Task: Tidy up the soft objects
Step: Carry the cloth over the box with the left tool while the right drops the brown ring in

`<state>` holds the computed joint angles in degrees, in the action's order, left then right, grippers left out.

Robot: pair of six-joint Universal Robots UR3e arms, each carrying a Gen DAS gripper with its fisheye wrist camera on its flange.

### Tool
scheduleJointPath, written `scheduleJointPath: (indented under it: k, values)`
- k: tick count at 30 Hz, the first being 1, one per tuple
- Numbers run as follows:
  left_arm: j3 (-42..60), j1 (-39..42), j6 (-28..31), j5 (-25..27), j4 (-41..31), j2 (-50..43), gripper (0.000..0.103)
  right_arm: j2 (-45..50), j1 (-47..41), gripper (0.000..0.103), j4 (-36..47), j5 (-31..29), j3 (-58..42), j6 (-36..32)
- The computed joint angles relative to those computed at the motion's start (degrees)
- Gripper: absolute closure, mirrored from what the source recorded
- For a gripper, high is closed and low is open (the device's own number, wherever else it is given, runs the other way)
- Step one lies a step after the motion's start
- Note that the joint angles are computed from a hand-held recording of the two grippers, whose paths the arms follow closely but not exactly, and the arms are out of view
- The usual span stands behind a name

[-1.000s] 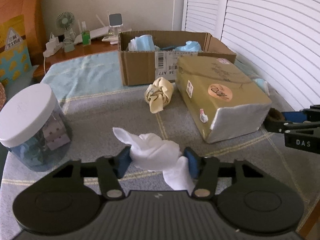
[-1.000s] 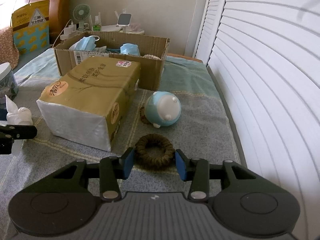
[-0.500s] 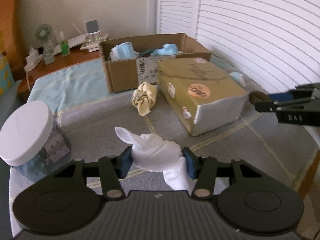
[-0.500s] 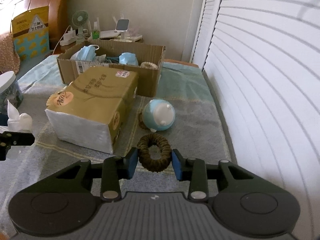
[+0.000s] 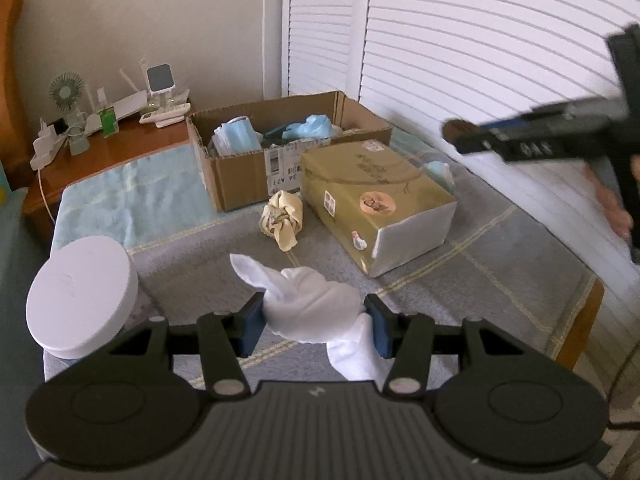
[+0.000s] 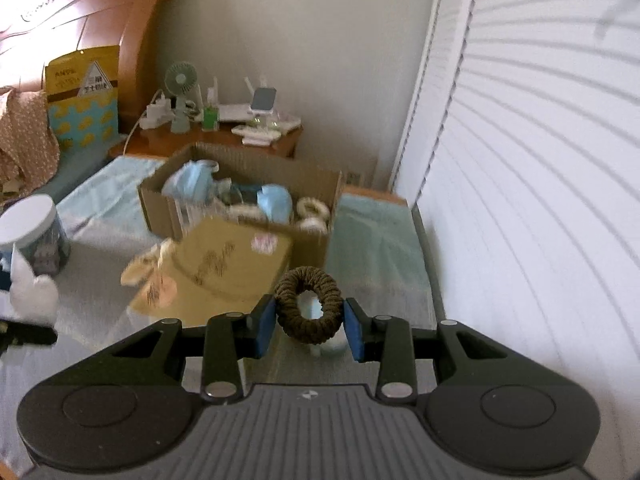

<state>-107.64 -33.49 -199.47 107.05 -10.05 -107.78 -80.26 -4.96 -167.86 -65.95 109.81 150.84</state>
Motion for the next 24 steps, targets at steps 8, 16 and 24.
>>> scheduleJointPath:
  k: [8,16,24]
  values:
    - [-2.3,1.7,0.6,-1.0,2.0,1.6,0.051,13.7,5.4,0.061,5.7,-2.3,-21.9,2.4]
    - [-2.0,3.1,0.0,-1.6,1.8,1.5,0.051,27.0,9.1,0.056,11.1,-4.3,-40.9,5.4]
    - [0.1,3.3,0.1,-1.6,-0.6,0.6,0.051,26.2,8.3,0.011,7.2,-2.7,-36.5,5.5]
